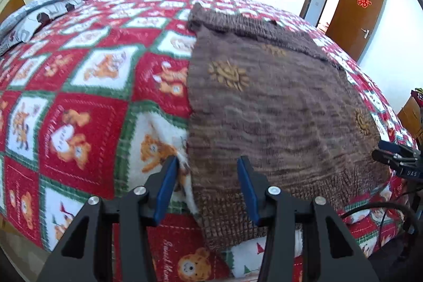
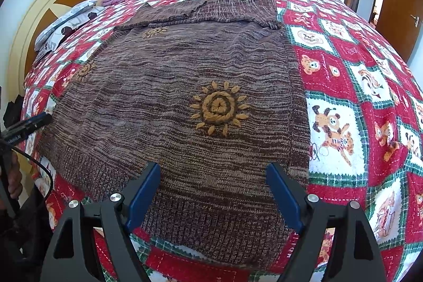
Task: Fold small clothes
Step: 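Move both open tools to the ribbed hem of the brown sweater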
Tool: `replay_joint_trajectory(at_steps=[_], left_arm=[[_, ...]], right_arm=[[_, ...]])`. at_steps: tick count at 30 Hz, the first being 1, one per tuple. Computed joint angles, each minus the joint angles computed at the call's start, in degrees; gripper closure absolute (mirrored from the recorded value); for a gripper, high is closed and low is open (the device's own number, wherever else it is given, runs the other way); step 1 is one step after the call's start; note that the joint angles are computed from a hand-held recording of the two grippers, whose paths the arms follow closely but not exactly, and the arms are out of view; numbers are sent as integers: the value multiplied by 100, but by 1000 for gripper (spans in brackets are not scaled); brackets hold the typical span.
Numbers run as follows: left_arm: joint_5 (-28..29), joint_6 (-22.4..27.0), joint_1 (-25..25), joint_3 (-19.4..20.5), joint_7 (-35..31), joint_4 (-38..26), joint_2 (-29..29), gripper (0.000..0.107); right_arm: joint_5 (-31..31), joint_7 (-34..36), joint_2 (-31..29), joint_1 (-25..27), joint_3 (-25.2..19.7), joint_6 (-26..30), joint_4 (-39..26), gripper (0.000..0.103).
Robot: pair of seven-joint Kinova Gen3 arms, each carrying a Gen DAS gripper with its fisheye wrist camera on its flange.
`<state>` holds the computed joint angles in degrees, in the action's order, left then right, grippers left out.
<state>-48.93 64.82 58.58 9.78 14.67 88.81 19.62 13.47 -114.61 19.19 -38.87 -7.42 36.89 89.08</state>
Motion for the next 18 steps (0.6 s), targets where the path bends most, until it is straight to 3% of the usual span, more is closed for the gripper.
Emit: replay_joint_trajectory(at_steps=[2,7,10,16,18], left_arm=[[-116,87,45,-38,113,17,-39,58],[-89,-368,-200,1,51,144,-37,58],[-11,-383,-221,-44,-56,98,66,56],[-346,196,158,-96,43,-109,-2,56],[-538,277,202,-74,79,-134,-12,43]], right_arm=[[-4,24,5,7,-8,-15,7,20],[54,24,-1,-44,3,-41,37,20],[65,-6,-3,-58,15,-47,40,20],[152,-98,-2,-107,41,-83,68,20],[171,-88,2,-115,32,-89,73,20]])
